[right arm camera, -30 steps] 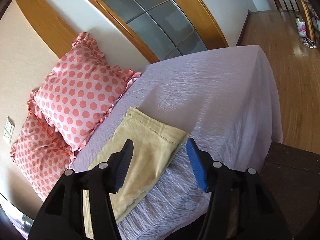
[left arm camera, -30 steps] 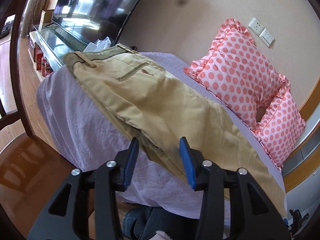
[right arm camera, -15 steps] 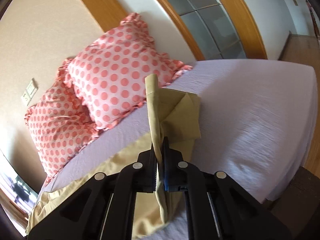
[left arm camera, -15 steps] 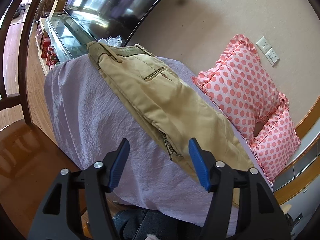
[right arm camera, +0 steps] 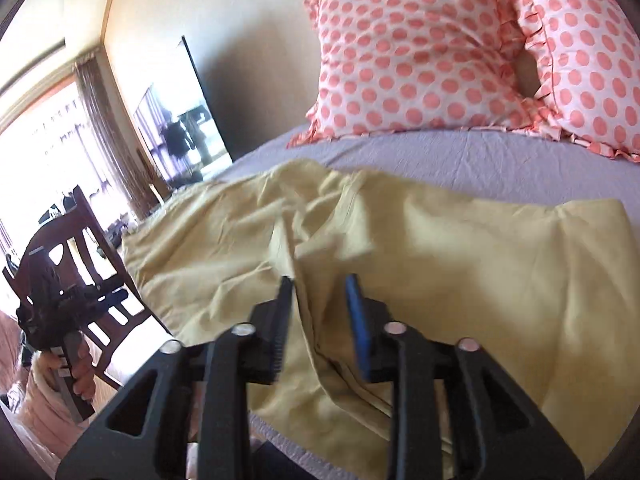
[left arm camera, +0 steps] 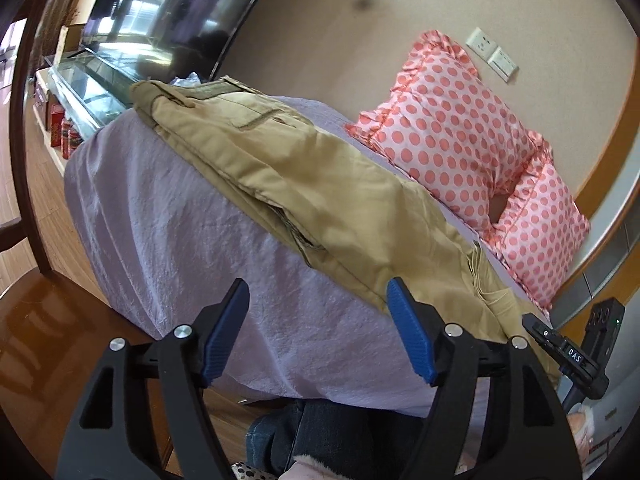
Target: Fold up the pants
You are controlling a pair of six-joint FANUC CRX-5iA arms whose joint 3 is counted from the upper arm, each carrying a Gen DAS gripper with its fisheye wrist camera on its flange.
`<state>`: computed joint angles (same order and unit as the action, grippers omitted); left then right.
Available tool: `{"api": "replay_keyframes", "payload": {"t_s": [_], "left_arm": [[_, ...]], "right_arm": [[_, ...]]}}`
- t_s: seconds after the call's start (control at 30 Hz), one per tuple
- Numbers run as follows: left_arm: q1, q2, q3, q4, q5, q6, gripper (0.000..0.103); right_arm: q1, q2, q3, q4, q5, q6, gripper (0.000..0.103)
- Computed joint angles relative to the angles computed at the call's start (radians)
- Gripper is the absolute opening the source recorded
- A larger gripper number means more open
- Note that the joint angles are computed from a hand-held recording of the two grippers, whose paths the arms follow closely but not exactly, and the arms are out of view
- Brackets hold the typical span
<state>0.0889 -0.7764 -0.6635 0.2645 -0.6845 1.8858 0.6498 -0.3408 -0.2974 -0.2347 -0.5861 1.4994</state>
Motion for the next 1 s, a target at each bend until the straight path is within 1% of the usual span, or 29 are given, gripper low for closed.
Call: {"api": "replay_keyframes", "payload": {"t_s": [0.03, 0.1, 0.13, 0.17, 0.2, 0.3, 0.33, 0.43, 0.53, 0.6, 0.63, 0.67, 0.7, 0.73, 0.8, 0.87, 0.9, 1.0], "left_arm": [[-0.012, 0.019, 0.0, 0.023, 0.002, -0.037, 0.074], [-0.042, 0.063, 0.013, 0.032, 0.003, -0.063, 0.076], [-0.055, 0.083, 0.017, 0.041, 0.01, -0.072, 0.078], [-0.066, 0.098, 0.023, 0.037, 0.02, -0.062, 0.078], [-0.07, 0.107, 0.02, 0.051, 0.035, -0.066, 0.079], [-0.051, 0.13, 0.011, 0.112, 0.058, -0.077, 0.08], [-0.044, 0.136, 0.018, 0.106, 0.057, -0.057, 0.08], [-0.019, 0.15, 0.056, 0.05, 0.035, 0.017, 0.08], [-0.004, 0.163, 0.125, -0.067, 0.001, 0.114, 0.08], [0.023, 0.18, 0.159, -0.096, -0.021, 0.128, 0.082], [0.047, 0.187, 0.164, -0.083, -0.031, 0.122, 0.086], [0.079, 0.181, 0.143, -0.017, -0.017, 0.073, 0.092], [0.098, 0.179, 0.134, 0.019, -0.009, 0.054, 0.093], [0.106, 0.182, 0.148, 0.003, -0.016, 0.068, 0.093], [0.117, 0.195, 0.189, -0.066, -0.044, 0.138, 0.09], [0.156, 0.201, 0.187, -0.048, -0.043, 0.152, 0.089], [0.175, 0.209, 0.193, -0.042, -0.06, 0.162, 0.085], [0.198, 0.237, 0.217, -0.043, -0.073, 0.169, 0.07]], "right_arm": [[-0.014, -0.007, -0.004, -0.035, -0.001, 0.02, 0.07], [-0.059, -0.023, 0.001, -0.137, -0.002, 0.08, 0.072], [-0.081, -0.026, 0.009, -0.169, -0.004, 0.094, 0.075], [-0.093, -0.035, 0.003, -0.174, 0.005, 0.083, 0.077], [-0.089, -0.045, -0.009, -0.149, 0.02, 0.045, 0.08], [-0.1, -0.032, 0.003, -0.143, 0.019, -0.007, 0.08], [-0.116, -0.024, 0.013, -0.174, 0.008, 0.007, 0.08], [-0.131, -0.019, 0.016, -0.216, 0.0, 0.025, 0.08], [-0.134, -0.011, 0.021, -0.23, -0.012, 0.044, 0.08], [-0.136, -0.008, 0.02, -0.241, -0.011, 0.054, 0.08], [-0.141, -0.005, 0.023, -0.254, -0.013, 0.065, 0.08], [-0.145, -0.003, 0.023, -0.262, -0.014, 0.071, 0.08], [-0.15, -0.002, 0.025, -0.273, -0.016, 0.081, 0.08], [-0.153, -0.004, 0.025, -0.282, -0.017, 0.09, 0.08], [-0.161, -0.004, 0.028, -0.3, -0.022, 0.107, 0.08], [-0.168, -0.005, 0.03, -0.317, -0.026, 0.128, 0.08], [-0.172, -0.004, 0.031, -0.328, -0.029, 0.141, 0.08], [-0.183, -0.004, 0.034, -0.352, -0.035, 0.172, 0.08]]}}
